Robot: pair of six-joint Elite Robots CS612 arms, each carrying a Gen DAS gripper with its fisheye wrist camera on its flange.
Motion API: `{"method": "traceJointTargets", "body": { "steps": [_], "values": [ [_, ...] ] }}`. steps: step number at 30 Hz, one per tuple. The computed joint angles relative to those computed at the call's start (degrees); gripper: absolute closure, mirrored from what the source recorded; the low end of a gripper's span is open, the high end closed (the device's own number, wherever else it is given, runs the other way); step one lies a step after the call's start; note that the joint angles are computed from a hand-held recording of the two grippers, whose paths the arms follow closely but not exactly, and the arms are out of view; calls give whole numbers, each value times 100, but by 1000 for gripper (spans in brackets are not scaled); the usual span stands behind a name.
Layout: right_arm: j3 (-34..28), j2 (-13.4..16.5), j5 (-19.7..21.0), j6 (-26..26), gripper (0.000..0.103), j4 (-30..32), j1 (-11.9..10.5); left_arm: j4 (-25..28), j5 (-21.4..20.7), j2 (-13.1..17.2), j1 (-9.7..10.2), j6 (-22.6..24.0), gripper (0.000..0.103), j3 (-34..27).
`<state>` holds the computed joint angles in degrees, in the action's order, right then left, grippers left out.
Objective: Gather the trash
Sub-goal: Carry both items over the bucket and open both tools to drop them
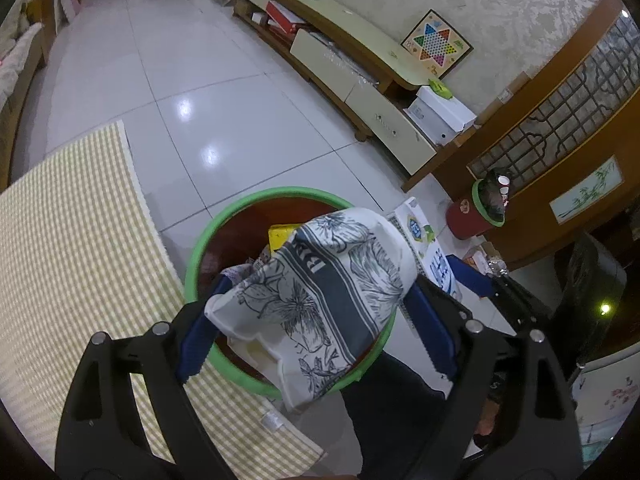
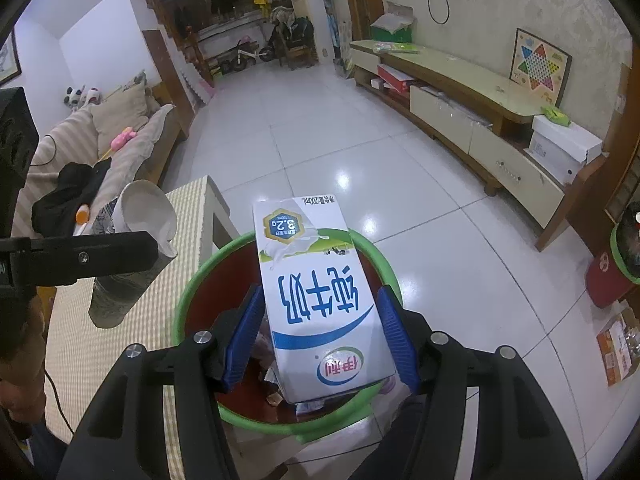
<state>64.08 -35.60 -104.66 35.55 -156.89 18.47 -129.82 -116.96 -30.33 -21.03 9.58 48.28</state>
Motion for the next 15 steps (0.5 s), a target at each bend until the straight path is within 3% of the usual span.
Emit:
{"method": "traceJointTargets", "body": {
  "steps": [11, 15],
  "values": [
    [20, 33, 53, 121, 47, 20, -59, 354, -158, 197, -19, 28, 17, -253],
    [-2, 56, 79, 129, 47, 58, -67, 525, -112, 267, -30, -47, 9, -359]
  ]
}}
